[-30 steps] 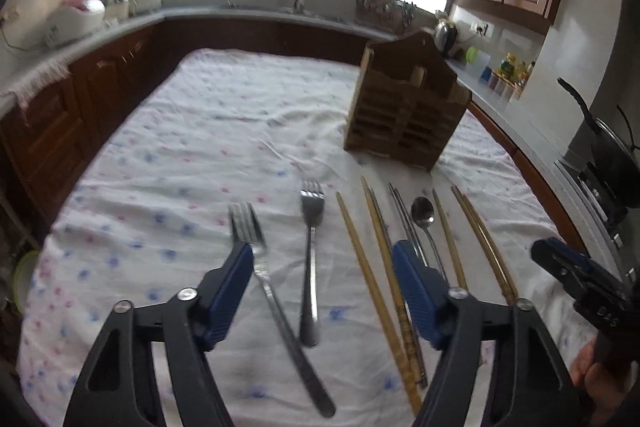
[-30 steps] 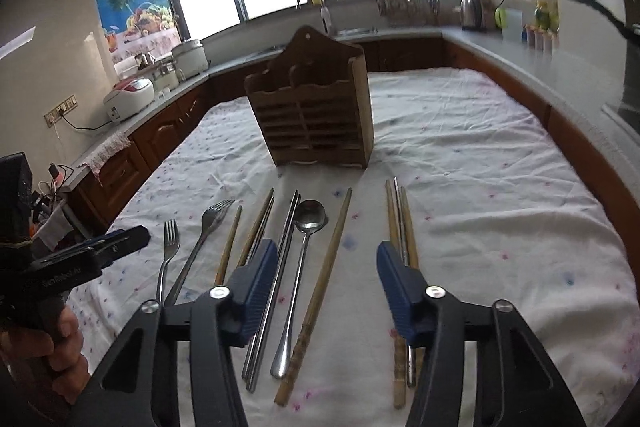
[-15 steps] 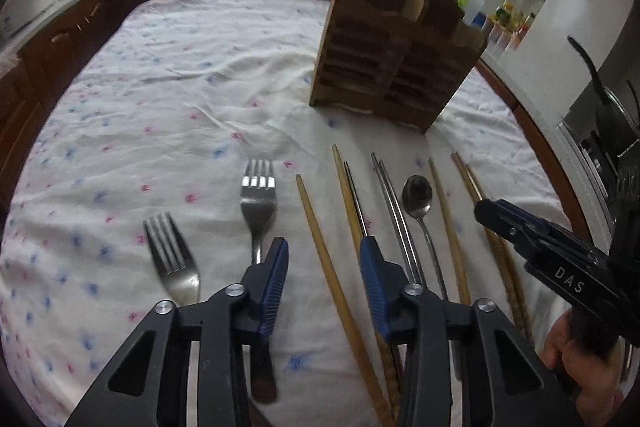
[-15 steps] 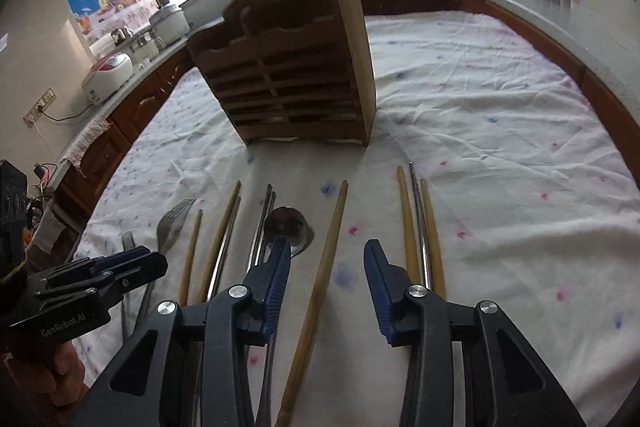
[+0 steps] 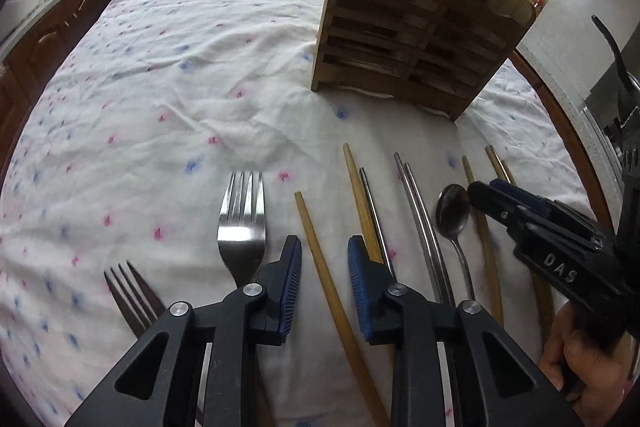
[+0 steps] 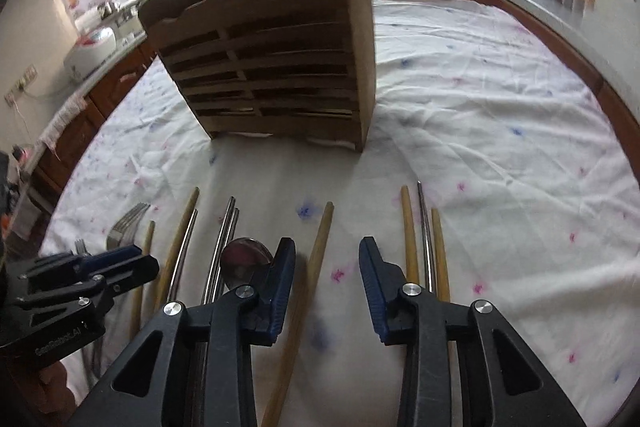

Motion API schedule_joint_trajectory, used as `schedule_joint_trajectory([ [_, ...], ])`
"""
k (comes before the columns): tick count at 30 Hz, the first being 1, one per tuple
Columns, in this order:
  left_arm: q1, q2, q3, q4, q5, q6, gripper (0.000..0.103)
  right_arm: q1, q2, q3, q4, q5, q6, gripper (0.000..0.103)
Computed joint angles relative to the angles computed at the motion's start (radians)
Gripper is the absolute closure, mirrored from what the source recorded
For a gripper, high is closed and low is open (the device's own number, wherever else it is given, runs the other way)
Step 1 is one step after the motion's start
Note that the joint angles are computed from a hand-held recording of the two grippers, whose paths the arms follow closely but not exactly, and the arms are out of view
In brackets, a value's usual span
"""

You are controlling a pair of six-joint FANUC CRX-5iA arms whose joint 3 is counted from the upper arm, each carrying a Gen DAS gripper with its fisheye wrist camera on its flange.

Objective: Organize utensils
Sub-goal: 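Lower the left tool onto a bamboo chopstick and close it while the right tool grasps another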

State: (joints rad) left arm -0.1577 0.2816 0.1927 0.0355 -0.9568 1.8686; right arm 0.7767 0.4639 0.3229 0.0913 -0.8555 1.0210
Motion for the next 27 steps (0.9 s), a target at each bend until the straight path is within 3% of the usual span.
schedule_joint_trajectory([
  [4,-0.025,0.017,0.037,-0.058,-0.021,0.002,0.082,0.022,0.003,-0.022,0.089,0.000,-0.017,0.078],
  [6,-0.038,0.027,0.054,-0.089,-0.029,0.005,0.086,0.020,0.000,-0.024,0.085,0.001,-0.014,0.085],
  [7,-0.041,0.026,0.055,-0.095,-0.031,0.003,0.092,0.016,0.000,-0.022,0.073,0.001,-0.007,0.094],
  [16,-0.028,-0.007,0.004,-0.040,0.001,-0.041,0.100,-0.019,-0.034,-0.020,-0.085,0.035,0.049,0.097],
  [27,-0.009,-0.157,-0.111,0.018,0.088,-0.089,0.100,-0.002,-0.163,-0.108,-0.069,0.117,0.039,0.098],
])
